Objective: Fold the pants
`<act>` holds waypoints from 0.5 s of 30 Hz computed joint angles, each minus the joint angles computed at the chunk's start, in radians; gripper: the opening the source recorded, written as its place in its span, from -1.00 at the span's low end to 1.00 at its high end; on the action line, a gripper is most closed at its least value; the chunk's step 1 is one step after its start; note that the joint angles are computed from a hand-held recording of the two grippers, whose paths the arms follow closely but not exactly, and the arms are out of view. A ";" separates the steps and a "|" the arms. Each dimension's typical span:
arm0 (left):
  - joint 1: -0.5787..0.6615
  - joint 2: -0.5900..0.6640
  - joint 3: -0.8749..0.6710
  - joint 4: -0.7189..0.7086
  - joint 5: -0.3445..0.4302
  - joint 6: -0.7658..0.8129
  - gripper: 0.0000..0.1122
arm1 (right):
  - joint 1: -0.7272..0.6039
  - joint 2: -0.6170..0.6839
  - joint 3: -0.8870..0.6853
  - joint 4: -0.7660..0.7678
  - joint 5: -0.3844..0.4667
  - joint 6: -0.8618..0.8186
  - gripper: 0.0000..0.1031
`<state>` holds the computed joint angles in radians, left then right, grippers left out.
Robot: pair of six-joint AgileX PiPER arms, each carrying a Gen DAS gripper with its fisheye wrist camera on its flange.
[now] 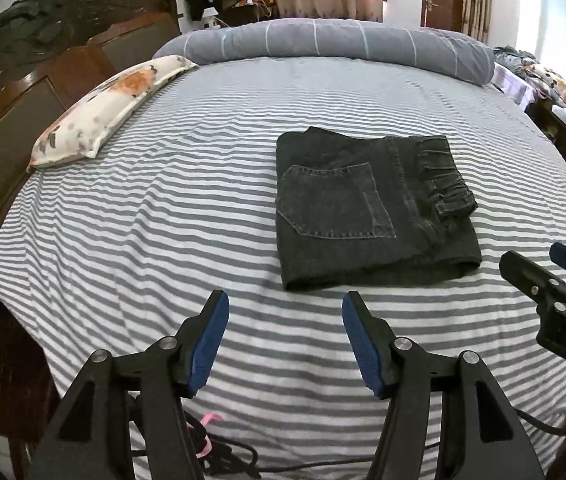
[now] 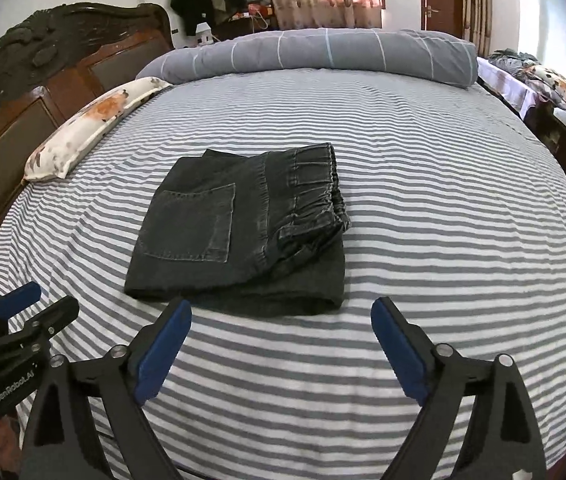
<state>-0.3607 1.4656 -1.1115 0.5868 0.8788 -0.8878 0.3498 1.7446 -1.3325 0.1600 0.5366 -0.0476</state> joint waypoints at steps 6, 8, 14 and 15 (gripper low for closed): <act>-0.039 -0.038 0.039 0.039 0.031 -0.061 0.07 | 0.033 -0.033 0.055 -0.039 -0.016 0.049 0.78; -0.049 -0.041 0.044 0.046 0.038 -0.074 0.07 | 0.043 -0.041 0.069 -0.054 -0.017 0.064 0.78; -0.069 -0.043 0.046 0.056 0.045 -0.089 0.07 | 0.058 -0.056 0.085 -0.092 -0.013 0.102 0.79; -0.071 -0.043 0.045 0.059 0.046 -0.090 0.07 | 0.058 -0.057 0.085 -0.094 -0.011 0.103 0.79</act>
<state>-0.4321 1.4228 -1.0662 0.6458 0.9252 -0.9781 0.4080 1.6876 -1.2478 0.0659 0.5257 0.0554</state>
